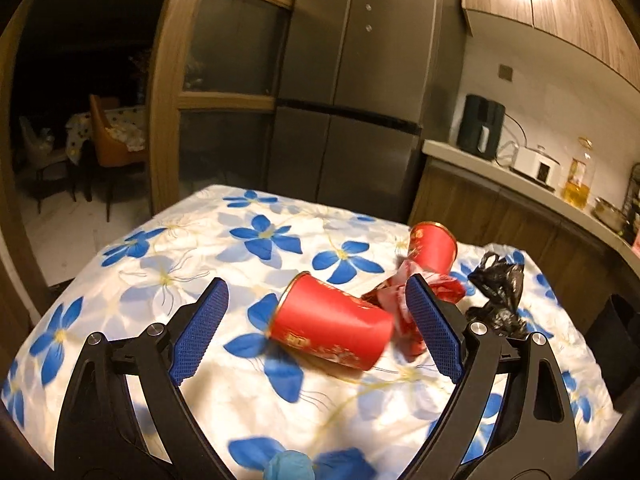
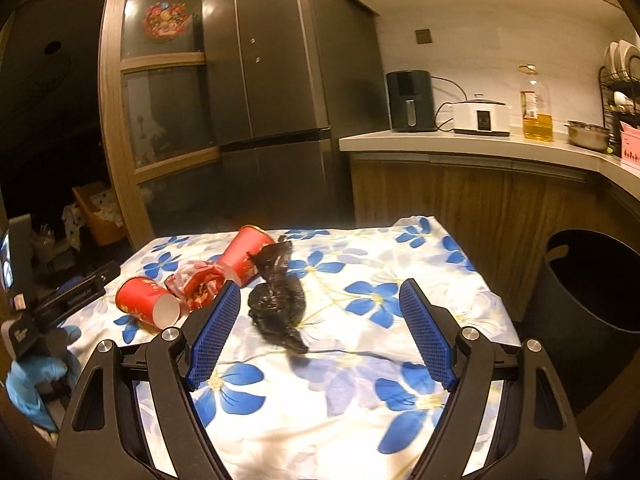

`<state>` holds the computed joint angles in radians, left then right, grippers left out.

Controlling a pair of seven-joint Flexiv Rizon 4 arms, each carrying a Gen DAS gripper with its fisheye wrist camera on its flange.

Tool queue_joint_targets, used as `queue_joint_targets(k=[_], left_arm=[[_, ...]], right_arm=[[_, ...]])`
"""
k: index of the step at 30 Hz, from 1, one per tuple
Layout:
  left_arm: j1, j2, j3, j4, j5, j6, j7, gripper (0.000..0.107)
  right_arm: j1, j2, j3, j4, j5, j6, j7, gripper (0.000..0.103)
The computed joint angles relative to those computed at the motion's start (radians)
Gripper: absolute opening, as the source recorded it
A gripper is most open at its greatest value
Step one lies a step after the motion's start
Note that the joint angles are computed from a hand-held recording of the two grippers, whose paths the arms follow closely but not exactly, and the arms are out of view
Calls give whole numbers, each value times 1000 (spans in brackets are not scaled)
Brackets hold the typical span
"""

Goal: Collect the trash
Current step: 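Grasp the red paper cup by its rim with the left tool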

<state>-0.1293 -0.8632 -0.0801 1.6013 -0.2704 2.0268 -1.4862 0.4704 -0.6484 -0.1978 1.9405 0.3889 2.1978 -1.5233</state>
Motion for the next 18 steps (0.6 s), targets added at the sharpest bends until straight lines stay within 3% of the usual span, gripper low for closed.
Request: queue_joint_targets(k=[5, 11, 15, 18], left_arm=[[113, -23, -105, -35, 110, -85, 20, 79], [338, -82, -388, -52, 237, -201, 41, 64], [443, -130, -544, -46, 282, -250, 109, 48], [494, -157, -626, -31, 290, -271, 164, 27]], right_arm=[[27, -24, -21, -39, 1, -38, -1, 80], [74, -53, -59, -77, -4, -71, 1, 80], [88, -68, -73, -98, -14, -90, 10, 80], [101, -80, -86, -111, -21, -98, 17, 80]])
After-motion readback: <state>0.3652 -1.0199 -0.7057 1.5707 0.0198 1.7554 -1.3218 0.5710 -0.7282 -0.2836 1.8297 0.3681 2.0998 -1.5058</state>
